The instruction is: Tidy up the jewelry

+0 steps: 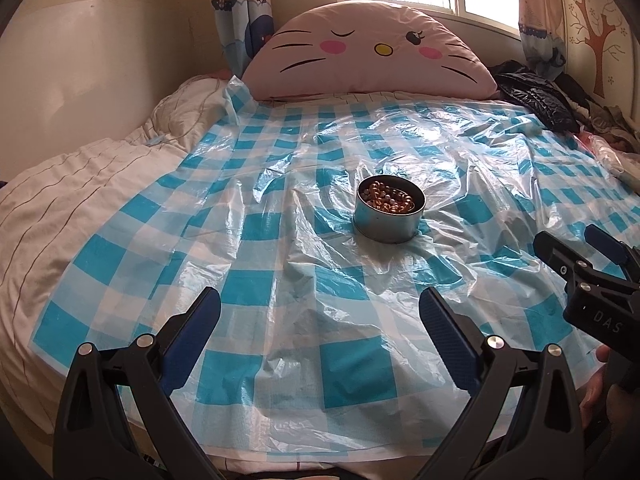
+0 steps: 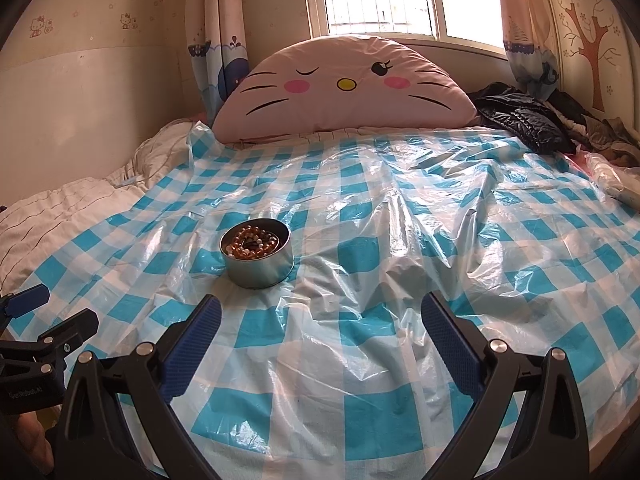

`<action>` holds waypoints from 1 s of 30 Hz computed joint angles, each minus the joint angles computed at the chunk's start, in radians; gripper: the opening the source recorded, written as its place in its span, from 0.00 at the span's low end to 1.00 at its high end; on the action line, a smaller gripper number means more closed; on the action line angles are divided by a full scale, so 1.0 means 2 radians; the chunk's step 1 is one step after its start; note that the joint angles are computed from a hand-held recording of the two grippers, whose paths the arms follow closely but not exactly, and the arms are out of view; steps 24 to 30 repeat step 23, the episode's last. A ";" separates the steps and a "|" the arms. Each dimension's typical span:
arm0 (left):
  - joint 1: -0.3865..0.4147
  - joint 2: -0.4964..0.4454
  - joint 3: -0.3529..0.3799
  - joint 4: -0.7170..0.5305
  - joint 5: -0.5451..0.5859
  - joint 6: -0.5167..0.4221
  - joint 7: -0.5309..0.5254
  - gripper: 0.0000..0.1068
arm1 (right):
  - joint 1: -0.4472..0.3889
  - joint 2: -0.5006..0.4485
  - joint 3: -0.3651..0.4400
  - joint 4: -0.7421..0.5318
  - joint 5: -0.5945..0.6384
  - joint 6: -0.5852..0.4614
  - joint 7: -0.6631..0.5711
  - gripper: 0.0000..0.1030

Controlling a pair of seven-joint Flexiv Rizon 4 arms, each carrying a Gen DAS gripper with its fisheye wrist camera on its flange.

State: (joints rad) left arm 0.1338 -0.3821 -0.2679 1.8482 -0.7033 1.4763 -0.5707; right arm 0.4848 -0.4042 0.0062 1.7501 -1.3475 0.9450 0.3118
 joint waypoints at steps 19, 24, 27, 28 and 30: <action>-0.053 -0.017 0.084 -0.014 0.110 -0.011 -0.096 0.89 | 0.010 -0.006 0.001 -0.005 0.012 -0.014 -0.019 0.93; -0.028 -0.016 0.053 -0.001 0.122 0.014 -0.094 0.89 | 0.010 -0.006 0.000 -0.005 0.012 -0.012 -0.017 0.93; -0.028 -0.016 0.053 -0.001 0.122 0.014 -0.094 0.89 | 0.010 -0.006 0.000 -0.005 0.012 -0.012 -0.017 0.93; -0.028 -0.016 0.053 -0.001 0.122 0.014 -0.094 0.89 | 0.010 -0.006 0.000 -0.005 0.012 -0.012 -0.017 0.93; -0.028 -0.016 0.053 -0.001 0.122 0.014 -0.094 0.89 | 0.010 -0.006 0.000 -0.005 0.012 -0.012 -0.017 0.93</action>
